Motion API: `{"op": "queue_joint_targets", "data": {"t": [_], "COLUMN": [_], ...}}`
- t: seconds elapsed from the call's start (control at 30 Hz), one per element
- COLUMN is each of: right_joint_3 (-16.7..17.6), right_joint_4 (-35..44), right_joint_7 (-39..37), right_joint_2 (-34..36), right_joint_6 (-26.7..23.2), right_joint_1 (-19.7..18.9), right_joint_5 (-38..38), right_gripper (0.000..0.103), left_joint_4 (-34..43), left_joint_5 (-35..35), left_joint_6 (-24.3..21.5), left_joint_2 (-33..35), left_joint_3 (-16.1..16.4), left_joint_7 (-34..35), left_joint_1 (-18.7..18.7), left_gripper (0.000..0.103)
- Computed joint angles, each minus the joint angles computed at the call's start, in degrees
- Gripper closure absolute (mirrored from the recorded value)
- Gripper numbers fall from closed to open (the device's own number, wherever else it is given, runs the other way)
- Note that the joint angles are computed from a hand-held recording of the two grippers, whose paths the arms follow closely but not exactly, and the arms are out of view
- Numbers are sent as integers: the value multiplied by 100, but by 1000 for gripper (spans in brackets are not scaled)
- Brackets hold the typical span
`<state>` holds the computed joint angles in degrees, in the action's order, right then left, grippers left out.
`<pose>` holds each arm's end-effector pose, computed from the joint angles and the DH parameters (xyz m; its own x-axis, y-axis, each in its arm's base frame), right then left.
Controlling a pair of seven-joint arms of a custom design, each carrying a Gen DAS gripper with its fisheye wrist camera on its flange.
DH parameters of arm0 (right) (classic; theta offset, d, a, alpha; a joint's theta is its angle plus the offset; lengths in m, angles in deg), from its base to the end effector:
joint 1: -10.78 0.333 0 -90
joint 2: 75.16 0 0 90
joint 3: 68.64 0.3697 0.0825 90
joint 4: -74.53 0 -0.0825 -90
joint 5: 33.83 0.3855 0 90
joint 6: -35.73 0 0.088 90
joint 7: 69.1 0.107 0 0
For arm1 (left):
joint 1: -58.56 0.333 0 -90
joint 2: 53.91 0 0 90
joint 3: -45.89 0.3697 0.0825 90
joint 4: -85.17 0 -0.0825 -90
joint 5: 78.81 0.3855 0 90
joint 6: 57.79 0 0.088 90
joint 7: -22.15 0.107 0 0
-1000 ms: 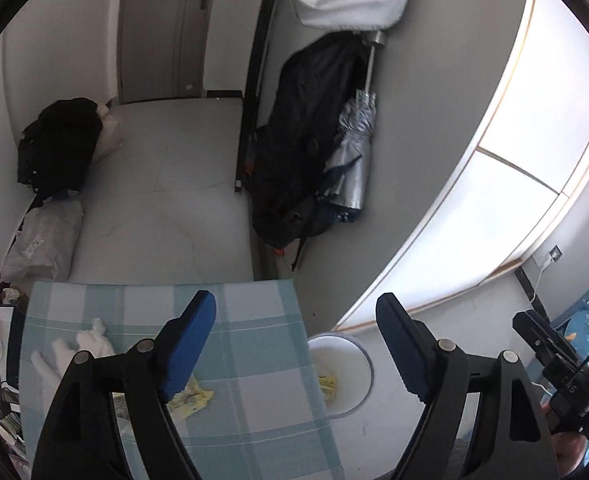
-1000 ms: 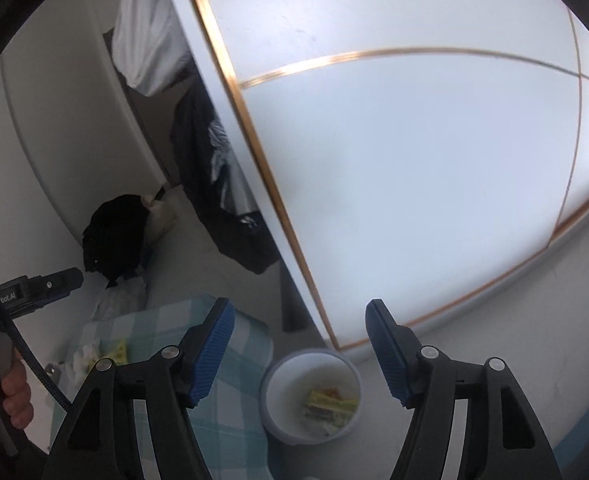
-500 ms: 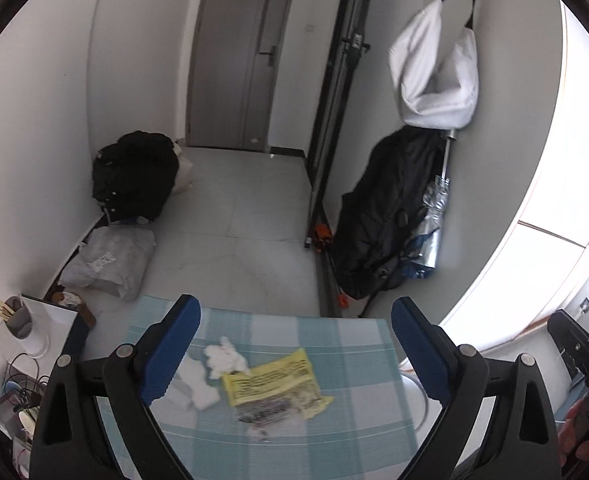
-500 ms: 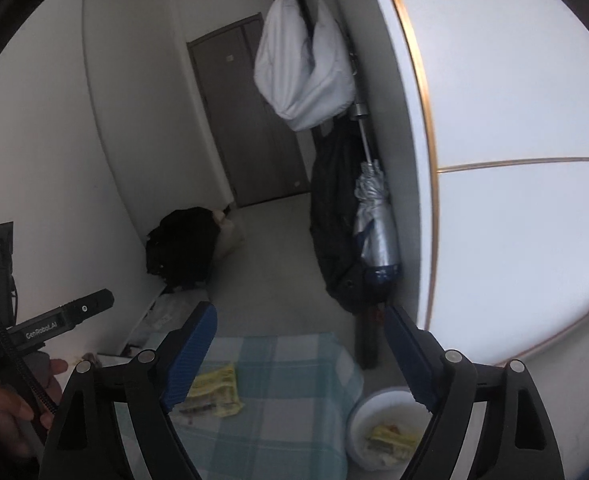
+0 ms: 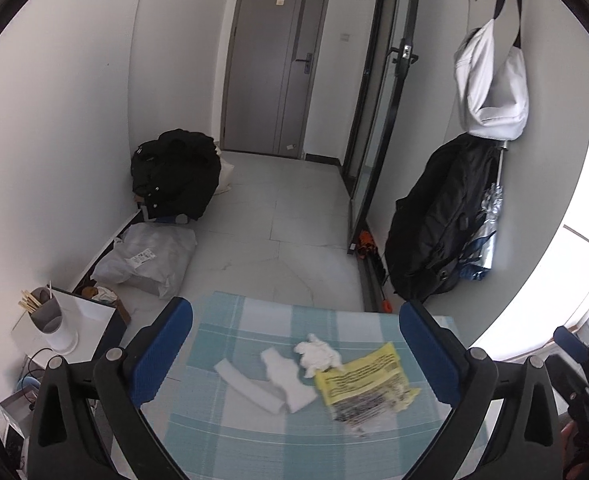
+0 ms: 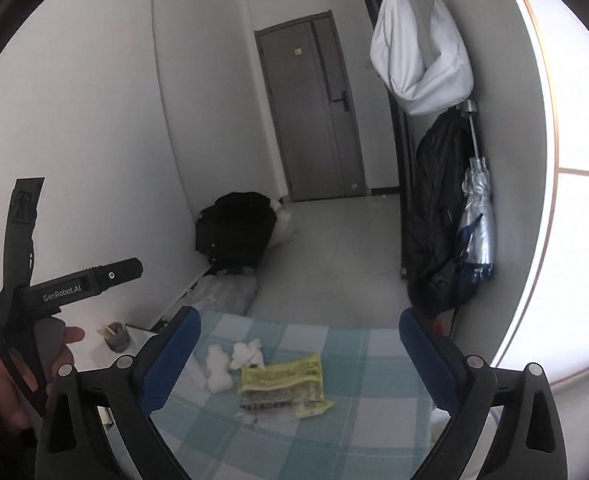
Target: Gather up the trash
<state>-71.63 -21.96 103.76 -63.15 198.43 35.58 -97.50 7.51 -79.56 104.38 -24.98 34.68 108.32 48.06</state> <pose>0.6109 0.2990 0.6143 -0.0129 -0.9818 -0.1895 -0.4304 0.1765 -0.8852 0.7403 -0.2466 0.6028 -0.3044 -0.9388 0.1614 -0.5767 0.0468 -0.8156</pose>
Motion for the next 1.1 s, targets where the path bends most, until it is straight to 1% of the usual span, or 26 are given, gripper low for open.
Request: {"op": "queue_joint_targets", "data": {"t": [0.07, 0.13, 0.2, 0.3, 0.43, 0.6, 0.7, 0.77, 0.83, 0.9, 1.0, 1.1], "right_joint_3": [55, 78, 119, 151, 275, 490, 614, 624, 726, 763, 560, 391], "right_joint_4": [86, 162, 276, 397, 642, 1164, 1538, 1828, 2072, 2159, 2311, 2545], "right_joint_7": [-337, -680, -1183, -1787, -2595, -3756, -4412, -4717, -5038, -5223, -5353, -5424], "right_joint_2": [193, 334, 496, 716, 1004, 1471, 1782, 2009, 2227, 2360, 2515, 2684], "right_joint_6": [10, -91, -176, -233, -425, -823, -1122, -1434, -1653, -1656, -1743, -1973], "right_joint_1": [-32, 3, -2, -17, -82, -262, -357, -365, -463, -520, -389, -259], "right_joint_5": [267, 532, 978, 1614, 2519, 3608, 4187, 4514, 4978, 5361, 5572, 5642], "right_gripper": [2, 2, 2, 2, 2, 2, 2, 2, 3, 3, 4, 8], "left_joint_4": [-16, 71, 249, 465, 517, 654, 763, 830, 931, 1030, 1134, 1220], "left_joint_5": [-138, -275, -301, -530, -553, -715, -730, -707, -682, -717, -670, -619], "left_joint_6": [-71, -267, -555, -841, -939, -1115, -1199, -1245, -1345, -1494, -1634, -1755], "left_joint_2": [46, 135, 232, 340, 375, 452, 509, 548, 611, 673, 738, 793], "left_joint_3": [-98, -183, -99, -217, -122, -190, -174, -138, -106, -132, -82, -50], "left_joint_7": [86, 187, 93, 176, 141, 186, 213, 205, 169, 173, 135, 95], "left_joint_1": [141, 252, 234, 364, 357, 444, 441, 423, 408, 434, 404, 386], "left_gripper": [1, 1, 1, 1, 1, 1, 1, 1, 1, 1, 1, 1]}}
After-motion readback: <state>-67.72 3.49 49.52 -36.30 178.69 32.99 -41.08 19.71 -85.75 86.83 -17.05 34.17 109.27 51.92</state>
